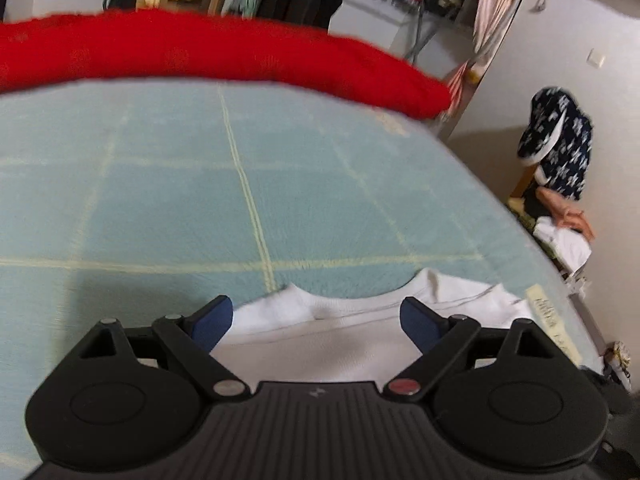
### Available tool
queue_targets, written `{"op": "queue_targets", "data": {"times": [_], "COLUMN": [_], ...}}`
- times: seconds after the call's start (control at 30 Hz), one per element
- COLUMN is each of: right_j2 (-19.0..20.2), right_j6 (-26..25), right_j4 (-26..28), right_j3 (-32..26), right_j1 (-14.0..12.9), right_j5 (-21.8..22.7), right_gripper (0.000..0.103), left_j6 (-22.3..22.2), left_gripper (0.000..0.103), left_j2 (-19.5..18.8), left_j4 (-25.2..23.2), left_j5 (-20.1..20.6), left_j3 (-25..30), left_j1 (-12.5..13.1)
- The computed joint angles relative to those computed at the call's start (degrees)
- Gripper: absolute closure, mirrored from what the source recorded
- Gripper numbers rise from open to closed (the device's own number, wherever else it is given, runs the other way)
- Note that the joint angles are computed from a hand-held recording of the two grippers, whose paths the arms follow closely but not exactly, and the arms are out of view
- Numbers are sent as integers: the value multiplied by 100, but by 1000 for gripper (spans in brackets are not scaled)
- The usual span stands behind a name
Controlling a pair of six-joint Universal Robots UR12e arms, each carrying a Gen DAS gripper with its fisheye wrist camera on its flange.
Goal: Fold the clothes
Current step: 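Roll the left tool and move it to the end of the folded shirt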
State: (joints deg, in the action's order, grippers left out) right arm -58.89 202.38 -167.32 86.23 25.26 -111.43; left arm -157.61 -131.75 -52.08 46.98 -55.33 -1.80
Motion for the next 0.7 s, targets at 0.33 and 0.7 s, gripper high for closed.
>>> {"op": "queue_targets", "data": {"times": [0.33, 0.7], "right_j2": [-13, -110], "right_j6": [365, 523], "right_j4": [78, 154], "right_j3": [-49, -9], "right_j1": [48, 138], "right_j5": [-29, -179], "right_gripper": [0, 0], "left_j6": [-101, -409], "left_gripper": [10, 10], "left_j2": [473, 683], "left_j4": [-174, 244], "left_j5": [39, -491], "left_j3": [-958, -1257], "left_j1": [301, 644]}}
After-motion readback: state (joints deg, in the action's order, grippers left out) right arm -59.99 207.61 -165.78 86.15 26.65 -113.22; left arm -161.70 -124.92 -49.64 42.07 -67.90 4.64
